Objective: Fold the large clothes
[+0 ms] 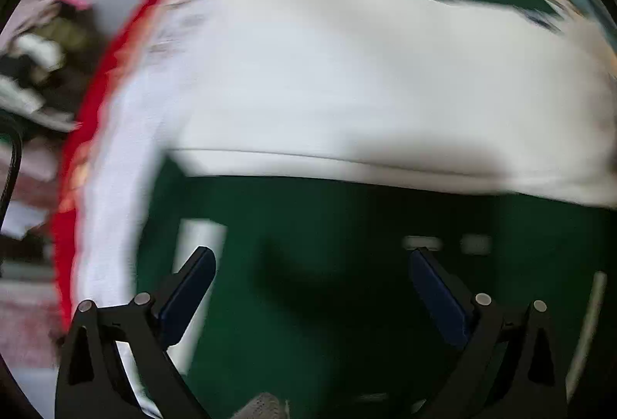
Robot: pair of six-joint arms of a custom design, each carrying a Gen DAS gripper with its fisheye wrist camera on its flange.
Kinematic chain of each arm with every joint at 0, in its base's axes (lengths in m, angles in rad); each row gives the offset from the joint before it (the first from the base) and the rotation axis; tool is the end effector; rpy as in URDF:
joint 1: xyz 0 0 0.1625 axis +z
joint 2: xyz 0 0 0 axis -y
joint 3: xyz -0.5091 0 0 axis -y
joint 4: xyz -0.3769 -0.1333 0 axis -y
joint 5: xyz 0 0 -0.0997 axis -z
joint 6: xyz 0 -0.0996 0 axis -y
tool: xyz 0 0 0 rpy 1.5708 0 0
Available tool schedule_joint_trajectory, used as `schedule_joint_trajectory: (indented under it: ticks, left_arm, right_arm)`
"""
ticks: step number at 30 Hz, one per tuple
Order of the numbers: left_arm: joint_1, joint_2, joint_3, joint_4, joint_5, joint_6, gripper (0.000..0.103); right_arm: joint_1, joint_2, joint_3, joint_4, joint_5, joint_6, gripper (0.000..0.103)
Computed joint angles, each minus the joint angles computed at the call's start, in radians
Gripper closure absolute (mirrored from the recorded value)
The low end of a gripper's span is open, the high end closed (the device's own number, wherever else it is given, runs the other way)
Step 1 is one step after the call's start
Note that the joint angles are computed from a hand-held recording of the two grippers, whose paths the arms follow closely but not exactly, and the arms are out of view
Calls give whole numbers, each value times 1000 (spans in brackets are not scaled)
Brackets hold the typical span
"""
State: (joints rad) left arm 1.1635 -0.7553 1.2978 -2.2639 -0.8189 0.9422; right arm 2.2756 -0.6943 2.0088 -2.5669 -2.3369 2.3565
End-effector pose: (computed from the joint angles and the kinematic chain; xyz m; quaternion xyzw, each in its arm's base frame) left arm -0.1332 -0.8170 0.2599 0.5579 0.7415 0.0293 0.3716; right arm 0.4111 -0.3842 0.0243 -0.6331 -0.6644 0.3628 0.1617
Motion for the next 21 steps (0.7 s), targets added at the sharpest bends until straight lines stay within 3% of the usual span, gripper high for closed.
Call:
schedule_joint_trajectory:
  ticks: [4,8,10,12,13,14,15,18,21]
  left_arm:
    - [51,145,-222,-261,72,234,0]
    - [89,309,-484,-209,118,312,2]
    - [100,329,-529,-121,108,288,2]
    - [101,324,-536,-60,61,252,12]
    - [104,325,-569,13,27,215,33]
    - [107,310,-571,85,4,168,55]
    - [106,316,-588,117,-7,131,61]
    - [97,310,-574,129,1,69,61]
    - [103,358,-694,221,0,8,59]
  right_arm:
    - [-9,-33,-42,160,45,-89,39]
    - [-93,-7,-80,126,44,-202,39]
    - [-96,15,-138,198,42,-186,40]
    - [-102,24,-177,245,29,-183,52]
    - [-101,22,-179,245,26,-184,56]
    - [-98,19,-175,230,19,-182,66]
    - [-97,17,-172,212,14,-186,76]
    - [-100,29,-174,127,-5,-215,85]
    - [-105,24,-160,64,-32,-258,86]
